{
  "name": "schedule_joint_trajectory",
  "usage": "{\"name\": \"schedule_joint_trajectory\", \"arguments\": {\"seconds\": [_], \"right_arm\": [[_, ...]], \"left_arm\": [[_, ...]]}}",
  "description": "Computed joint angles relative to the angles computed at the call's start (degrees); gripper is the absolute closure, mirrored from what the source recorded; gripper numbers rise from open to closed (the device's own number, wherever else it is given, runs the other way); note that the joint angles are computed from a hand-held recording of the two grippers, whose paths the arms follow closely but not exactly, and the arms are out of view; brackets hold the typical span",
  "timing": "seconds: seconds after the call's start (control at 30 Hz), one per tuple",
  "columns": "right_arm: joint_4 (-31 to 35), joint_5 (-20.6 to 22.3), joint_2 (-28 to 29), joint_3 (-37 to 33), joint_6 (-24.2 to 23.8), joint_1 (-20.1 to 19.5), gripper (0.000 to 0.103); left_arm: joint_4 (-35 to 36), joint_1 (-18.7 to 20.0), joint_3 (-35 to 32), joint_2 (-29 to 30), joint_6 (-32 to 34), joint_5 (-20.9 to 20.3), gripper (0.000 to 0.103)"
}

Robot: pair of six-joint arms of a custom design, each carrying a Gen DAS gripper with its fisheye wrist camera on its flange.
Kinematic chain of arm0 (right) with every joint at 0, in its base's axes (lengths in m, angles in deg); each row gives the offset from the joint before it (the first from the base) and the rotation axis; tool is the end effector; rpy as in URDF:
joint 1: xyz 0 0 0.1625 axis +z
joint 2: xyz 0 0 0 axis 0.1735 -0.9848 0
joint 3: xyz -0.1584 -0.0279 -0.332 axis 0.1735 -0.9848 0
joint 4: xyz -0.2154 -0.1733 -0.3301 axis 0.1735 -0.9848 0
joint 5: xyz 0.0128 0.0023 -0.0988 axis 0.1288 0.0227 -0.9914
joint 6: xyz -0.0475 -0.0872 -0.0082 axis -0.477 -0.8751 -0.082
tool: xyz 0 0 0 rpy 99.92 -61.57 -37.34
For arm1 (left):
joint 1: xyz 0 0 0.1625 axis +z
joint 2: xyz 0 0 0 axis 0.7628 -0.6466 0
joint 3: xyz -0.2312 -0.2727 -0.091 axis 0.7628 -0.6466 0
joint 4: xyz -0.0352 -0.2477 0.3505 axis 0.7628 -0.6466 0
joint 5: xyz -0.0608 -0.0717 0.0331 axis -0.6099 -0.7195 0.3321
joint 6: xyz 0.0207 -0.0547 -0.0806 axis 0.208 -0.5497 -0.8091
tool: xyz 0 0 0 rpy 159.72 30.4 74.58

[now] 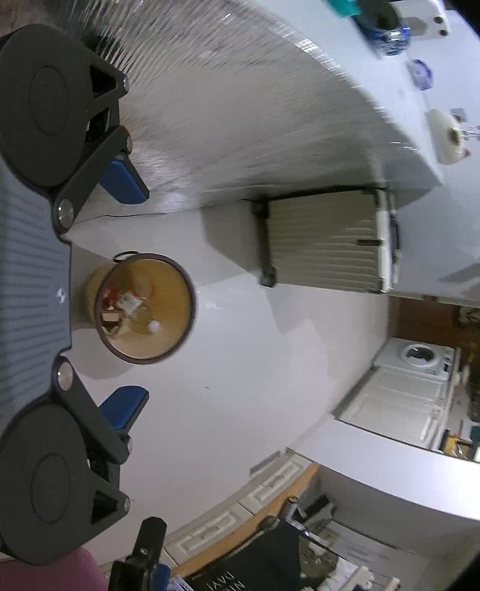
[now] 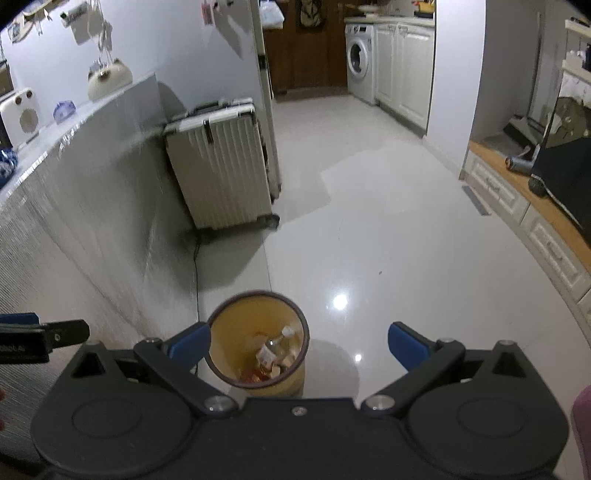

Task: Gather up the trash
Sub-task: 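Lift both tools away from the wastebasket back toward the table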

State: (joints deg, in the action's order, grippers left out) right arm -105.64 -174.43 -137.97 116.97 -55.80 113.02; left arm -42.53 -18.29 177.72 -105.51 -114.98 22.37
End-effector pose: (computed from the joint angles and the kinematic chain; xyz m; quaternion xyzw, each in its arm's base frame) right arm 0.3616 -0.4427 0.2831 0.1580 -0.8835 0.3295 0.2930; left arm -0.2967 -0.4310 0.3605 0.1067 0.8846 -0.3160 0.3259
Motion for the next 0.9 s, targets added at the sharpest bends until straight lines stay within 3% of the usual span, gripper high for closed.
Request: {"name": "schedule_joint_trajectory", "arguments": {"seconds": [0.5,0.67,0.9], "right_arm": [[-6.49,-0.77,1.31,-5.90,-6.91,6.97,0.000],[-8.03,-0.01,3.15,-8.74,-9.13,8.24,0.000],[-9.66,1.81,7.85,-14.31,-11.59,9.30,0.000]], "left_arm": [[0.48,-7.91,-4.19,-2.38,0.63,8.65,0.000],[3.13,-9.25,-6.38,-3.06,0.29,11.34,0.000],[12.54,-9.89,-10.87,-3.98,-4.67,16.25,0.000]]}}
